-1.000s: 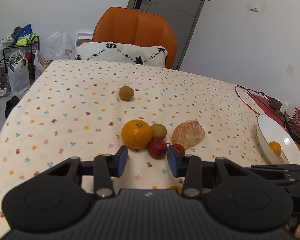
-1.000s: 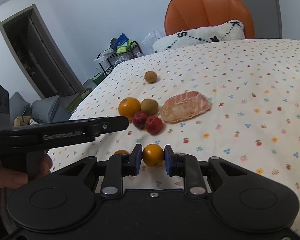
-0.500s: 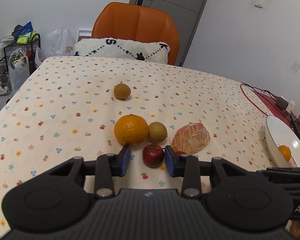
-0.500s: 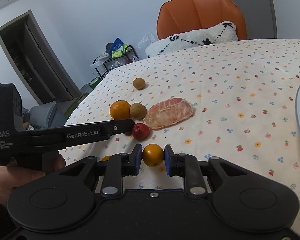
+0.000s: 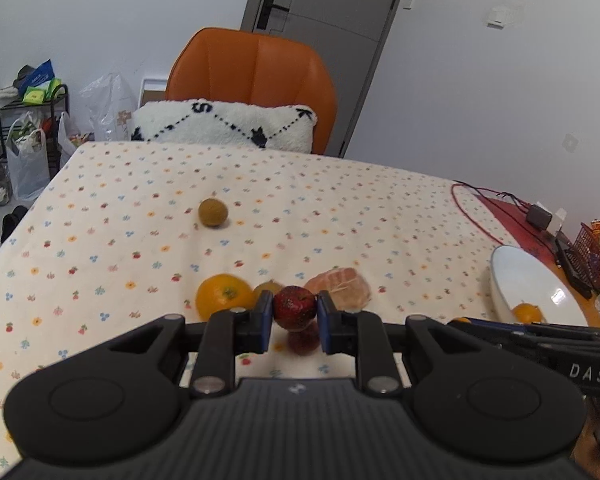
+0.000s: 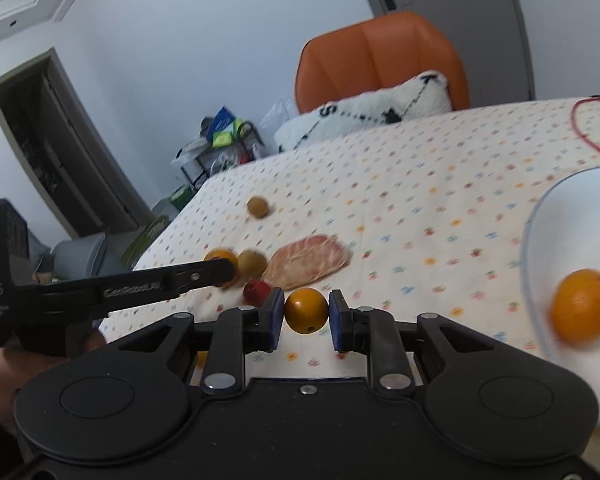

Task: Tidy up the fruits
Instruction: 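Carry the red plum in the left tool while the right tool carries the small orange to the plate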

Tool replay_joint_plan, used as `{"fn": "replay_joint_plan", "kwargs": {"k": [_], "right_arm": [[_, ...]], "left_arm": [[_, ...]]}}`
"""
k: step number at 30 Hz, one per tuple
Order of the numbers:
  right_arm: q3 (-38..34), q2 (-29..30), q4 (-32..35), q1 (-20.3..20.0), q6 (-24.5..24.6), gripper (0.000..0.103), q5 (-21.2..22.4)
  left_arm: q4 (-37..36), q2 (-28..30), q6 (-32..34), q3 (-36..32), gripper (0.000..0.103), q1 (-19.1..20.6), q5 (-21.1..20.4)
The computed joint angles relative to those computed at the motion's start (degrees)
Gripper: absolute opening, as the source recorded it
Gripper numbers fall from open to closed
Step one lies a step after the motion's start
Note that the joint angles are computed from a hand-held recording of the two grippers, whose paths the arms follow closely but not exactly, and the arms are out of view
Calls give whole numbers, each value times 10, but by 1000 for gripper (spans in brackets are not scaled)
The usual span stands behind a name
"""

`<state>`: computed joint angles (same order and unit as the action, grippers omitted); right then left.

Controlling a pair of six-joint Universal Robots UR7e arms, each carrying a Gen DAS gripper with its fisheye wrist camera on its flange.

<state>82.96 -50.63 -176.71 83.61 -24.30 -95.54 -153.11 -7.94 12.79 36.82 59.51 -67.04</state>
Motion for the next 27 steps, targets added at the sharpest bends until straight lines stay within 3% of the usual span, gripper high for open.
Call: {"fn": "replay_joint_plan", "kwargs": {"k": [11, 27], "right_arm": [[35, -38, -61, -13, 5, 23, -17], [74, -82, -115, -43, 21, 23, -47]], "left_arm": [[2, 14, 10, -13, 21, -18, -28], [54, 70, 21, -83, 21, -41, -77]]}}
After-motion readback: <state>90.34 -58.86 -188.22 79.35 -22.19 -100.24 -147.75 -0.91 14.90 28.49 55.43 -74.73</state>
